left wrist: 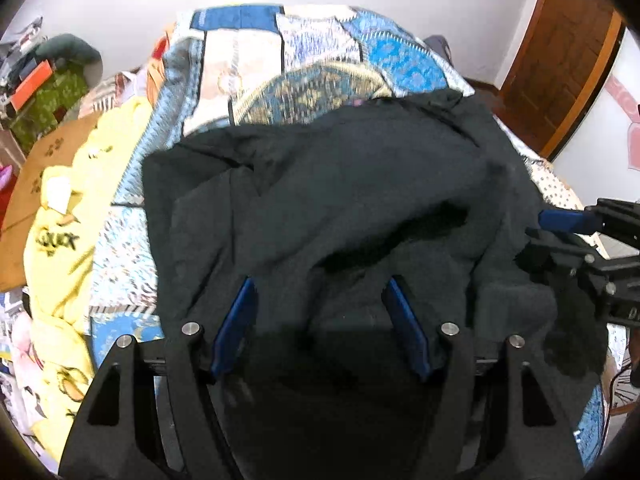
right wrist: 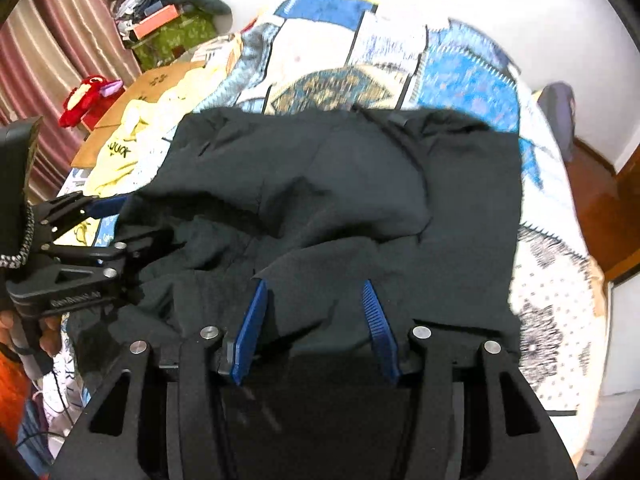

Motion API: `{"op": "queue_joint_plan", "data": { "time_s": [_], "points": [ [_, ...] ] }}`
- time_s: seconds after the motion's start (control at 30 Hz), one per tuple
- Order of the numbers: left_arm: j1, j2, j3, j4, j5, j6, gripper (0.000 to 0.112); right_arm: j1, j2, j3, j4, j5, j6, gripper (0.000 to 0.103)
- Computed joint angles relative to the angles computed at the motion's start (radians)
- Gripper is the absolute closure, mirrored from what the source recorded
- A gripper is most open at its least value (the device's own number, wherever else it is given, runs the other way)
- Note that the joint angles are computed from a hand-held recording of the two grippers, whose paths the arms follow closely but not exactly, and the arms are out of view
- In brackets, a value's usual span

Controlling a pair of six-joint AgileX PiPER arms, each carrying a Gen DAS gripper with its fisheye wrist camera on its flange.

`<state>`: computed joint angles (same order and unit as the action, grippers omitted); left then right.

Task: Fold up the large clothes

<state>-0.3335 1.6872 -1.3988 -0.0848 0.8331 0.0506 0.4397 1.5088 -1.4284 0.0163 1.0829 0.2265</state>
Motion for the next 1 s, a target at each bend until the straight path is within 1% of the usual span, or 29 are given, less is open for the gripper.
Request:
{"op": "queue_joint_plan", "data": {
  "time_s": [0.1, 0.2, 0.3, 0.33, 0.4, 0.43, 0.53, 0.6, 0.7, 0.8, 0.83, 0.9, 1.0],
  "points": [
    [0.02, -0.069, 0.015, 0.003, -0.009, 0.017, 0.045, -0.012, -0.035, -0.003, -0.012, 0.007, -0.002, 0.057],
    [0.074, -0.136, 0.023, -0.019, -0.001, 0.05, 0.044, -0.036, -0.077, 0.001, -0.039, 0.026, -0.005, 0.057],
    [0.152, -0.174, 0.032, -0.044, 0.018, 0.096, 0.036, -0.054, -0.105, 0.005, -0.078, 0.047, -0.005, 0.057],
    [0.183, -0.182, 0.039, -0.053, 0.028, 0.114, 0.033, -0.062, -0.113, 0.005, -0.088, 0.057, -0.008, 0.057],
    [0.233, -0.18, 0.047, -0.068, 0.049, 0.141, 0.033, -0.086, -0.135, 0.019, -0.104, 0.073, -0.018, 0.056],
    [0.273, -0.173, 0.053, -0.088, 0.073, 0.168, 0.033, -0.104, -0.146, 0.03, -0.103, 0.08, -0.027, 0.056],
    [0.364, -0.157, 0.088, -0.15, 0.132, 0.238, 0.033, -0.164, -0.173, 0.066, -0.075, 0.091, -0.052, 0.053],
    [0.409, -0.159, 0.128, -0.173, 0.144, 0.279, 0.033, -0.217, -0.18, 0.1, -0.046, 0.099, -0.074, 0.053],
    [0.431, -0.171, 0.205, -0.15, 0.12, 0.288, 0.033, -0.28, -0.174, 0.129, -0.016, 0.115, -0.116, 0.053],
    [0.457, -0.162, 0.258, -0.177, 0.127, 0.314, 0.033, -0.336, -0.156, 0.163, -0.009, 0.125, -0.134, 0.053],
    [0.465, -0.159, 0.276, -0.187, 0.126, 0.325, 0.033, -0.356, -0.163, 0.189, -0.012, 0.112, -0.15, 0.053],
    [0.461, -0.153, 0.328, -0.167, 0.099, 0.309, 0.033, -0.401, -0.178, 0.244, 0.003, 0.09, -0.161, 0.053],
    [0.461, -0.144, 0.398, -0.15, 0.073, 0.295, 0.033, -0.462, -0.191, 0.311, 0.045, 0.085, -0.2, 0.053]
  ]
}}
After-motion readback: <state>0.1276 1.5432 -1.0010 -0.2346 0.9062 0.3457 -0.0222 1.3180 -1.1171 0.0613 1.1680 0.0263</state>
